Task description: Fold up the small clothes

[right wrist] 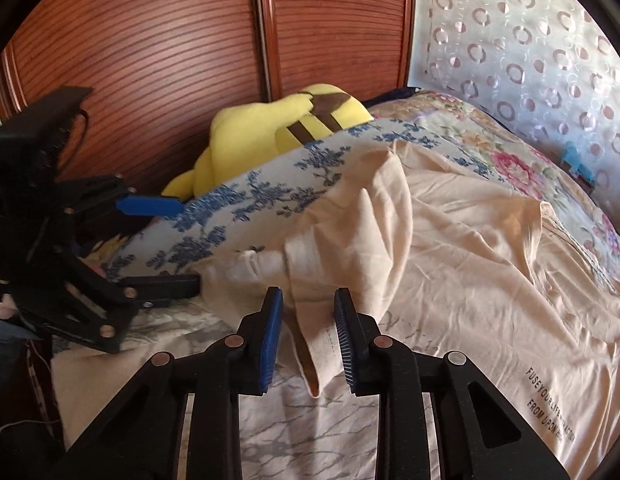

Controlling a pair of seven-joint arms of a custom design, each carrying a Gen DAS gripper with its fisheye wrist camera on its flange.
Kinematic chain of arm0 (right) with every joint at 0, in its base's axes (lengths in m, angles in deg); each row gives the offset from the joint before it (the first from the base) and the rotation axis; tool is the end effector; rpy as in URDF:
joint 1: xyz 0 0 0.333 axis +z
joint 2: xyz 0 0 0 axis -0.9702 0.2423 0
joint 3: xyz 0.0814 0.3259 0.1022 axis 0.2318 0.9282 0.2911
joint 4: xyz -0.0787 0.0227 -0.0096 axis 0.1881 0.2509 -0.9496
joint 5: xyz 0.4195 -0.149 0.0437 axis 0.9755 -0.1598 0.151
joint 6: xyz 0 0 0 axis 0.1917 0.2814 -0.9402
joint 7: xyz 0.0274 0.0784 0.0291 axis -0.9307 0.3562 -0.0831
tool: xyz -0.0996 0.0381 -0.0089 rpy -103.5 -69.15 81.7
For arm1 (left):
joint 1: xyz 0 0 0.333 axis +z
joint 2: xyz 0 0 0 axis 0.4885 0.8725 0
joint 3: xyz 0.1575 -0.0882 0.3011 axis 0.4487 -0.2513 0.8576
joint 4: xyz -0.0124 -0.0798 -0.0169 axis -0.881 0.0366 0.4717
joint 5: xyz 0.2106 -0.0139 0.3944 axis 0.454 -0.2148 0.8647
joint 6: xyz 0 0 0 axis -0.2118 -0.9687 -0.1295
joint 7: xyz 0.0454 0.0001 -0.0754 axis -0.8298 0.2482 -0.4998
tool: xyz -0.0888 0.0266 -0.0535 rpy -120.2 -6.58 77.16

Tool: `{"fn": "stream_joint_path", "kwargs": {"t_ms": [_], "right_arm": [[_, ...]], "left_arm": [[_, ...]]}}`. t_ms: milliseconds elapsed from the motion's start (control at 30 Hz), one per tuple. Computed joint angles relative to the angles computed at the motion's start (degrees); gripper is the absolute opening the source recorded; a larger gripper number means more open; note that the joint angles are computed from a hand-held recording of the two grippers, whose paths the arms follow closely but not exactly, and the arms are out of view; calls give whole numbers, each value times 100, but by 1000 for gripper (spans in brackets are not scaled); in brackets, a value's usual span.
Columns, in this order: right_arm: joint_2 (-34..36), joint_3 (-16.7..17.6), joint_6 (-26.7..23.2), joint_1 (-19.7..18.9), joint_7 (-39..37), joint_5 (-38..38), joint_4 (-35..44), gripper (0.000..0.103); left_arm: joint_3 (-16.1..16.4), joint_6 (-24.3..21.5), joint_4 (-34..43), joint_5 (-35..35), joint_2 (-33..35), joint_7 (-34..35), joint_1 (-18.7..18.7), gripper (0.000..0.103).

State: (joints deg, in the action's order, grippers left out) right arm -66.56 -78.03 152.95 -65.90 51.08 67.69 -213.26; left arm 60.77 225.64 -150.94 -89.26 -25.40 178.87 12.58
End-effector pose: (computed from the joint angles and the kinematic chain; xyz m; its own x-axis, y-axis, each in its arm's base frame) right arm 0.5781 0.0993 0.3305 0.6347 -0.7723 0.0277 -0.5783 -0.4985 -0.6458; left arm 0.4813 -0.1894 0.2905 -0.3137 -0.9485 0.0448 -0.7279 0.2099 -0.6527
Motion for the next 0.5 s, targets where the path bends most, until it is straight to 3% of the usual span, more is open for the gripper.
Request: {"fn": "stream_joint_path", "kwargs": {"t_ms": [233, 333, 500], "right_arm": [[238, 105, 152, -63, 56, 34, 182, 4], [67, 146, 142, -189, -698, 1090, 101, 3], [-256, -227, -330, -294, -1072, 2350, -16, 3]], "left_arm": [[-5, 16, 2, -7, 10, 7, 6, 82], [2, 18, 2, -21, 13, 22, -3, 82], [-3, 28, -1, -28, 14, 23, -3, 82]]}}
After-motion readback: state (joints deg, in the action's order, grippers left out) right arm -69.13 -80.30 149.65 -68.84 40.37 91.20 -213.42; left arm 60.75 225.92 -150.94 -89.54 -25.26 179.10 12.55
